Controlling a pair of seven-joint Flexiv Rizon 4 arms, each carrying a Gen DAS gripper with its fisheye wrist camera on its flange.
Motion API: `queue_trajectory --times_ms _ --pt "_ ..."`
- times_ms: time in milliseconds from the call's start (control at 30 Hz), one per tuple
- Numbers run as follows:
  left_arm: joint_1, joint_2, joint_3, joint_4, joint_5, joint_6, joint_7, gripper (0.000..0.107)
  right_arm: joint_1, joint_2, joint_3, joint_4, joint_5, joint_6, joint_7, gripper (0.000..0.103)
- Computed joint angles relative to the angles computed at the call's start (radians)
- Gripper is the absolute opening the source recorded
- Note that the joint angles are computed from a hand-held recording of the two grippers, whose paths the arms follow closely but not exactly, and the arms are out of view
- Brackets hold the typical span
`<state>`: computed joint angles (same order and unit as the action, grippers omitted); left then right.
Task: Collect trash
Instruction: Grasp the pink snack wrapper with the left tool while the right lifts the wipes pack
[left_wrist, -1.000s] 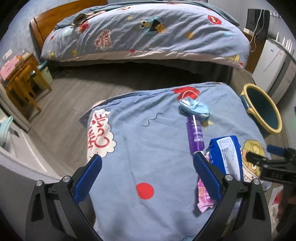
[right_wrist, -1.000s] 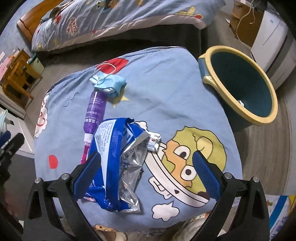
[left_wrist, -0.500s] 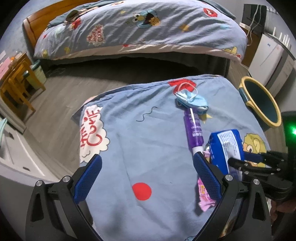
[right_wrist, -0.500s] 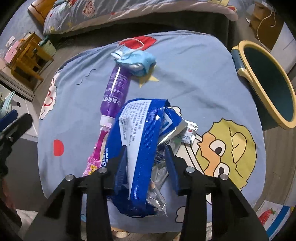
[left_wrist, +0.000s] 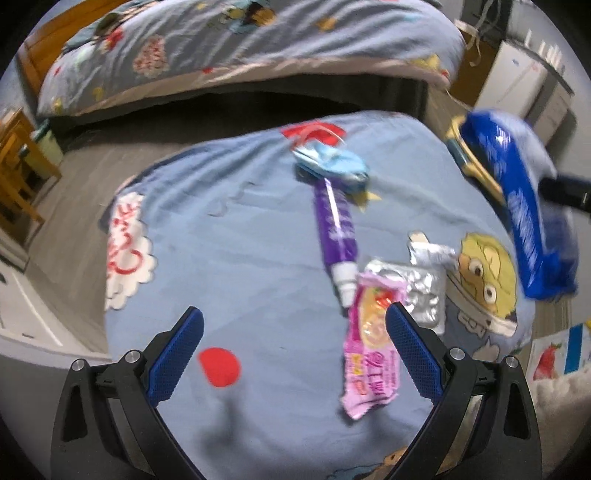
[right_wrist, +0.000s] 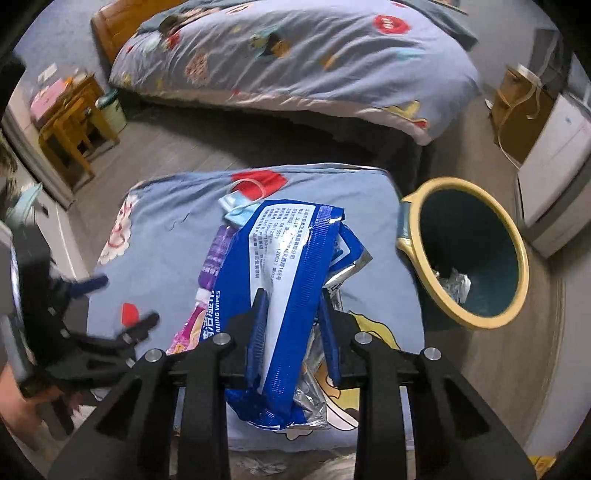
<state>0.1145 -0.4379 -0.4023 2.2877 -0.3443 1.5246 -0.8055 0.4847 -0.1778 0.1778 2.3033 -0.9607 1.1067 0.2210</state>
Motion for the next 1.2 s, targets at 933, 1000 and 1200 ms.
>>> queue_trajectory --times_ms 933,1000,1200 --pt "-0.306 -0.085 0.299 -0.121 0.250 -0.149 -0.152 0.022 -0.155 0.047 -0.048 0.090 -0.320 0.218 0.311 0.027" --pt "-0.291 -0.070 0.282 -0.108 0.242 -0.117 -0.142 0.013 -0.164 0.049 -0.050 0.094 -0.339 0.229 0.324 0.027" --pt "-0.153 -0.031 0.110 -0.054 0.142 -0.024 -0.067 0.012 -0.211 0.069 -0.063 0.113 -0.426 0.273 0.398 0.027"
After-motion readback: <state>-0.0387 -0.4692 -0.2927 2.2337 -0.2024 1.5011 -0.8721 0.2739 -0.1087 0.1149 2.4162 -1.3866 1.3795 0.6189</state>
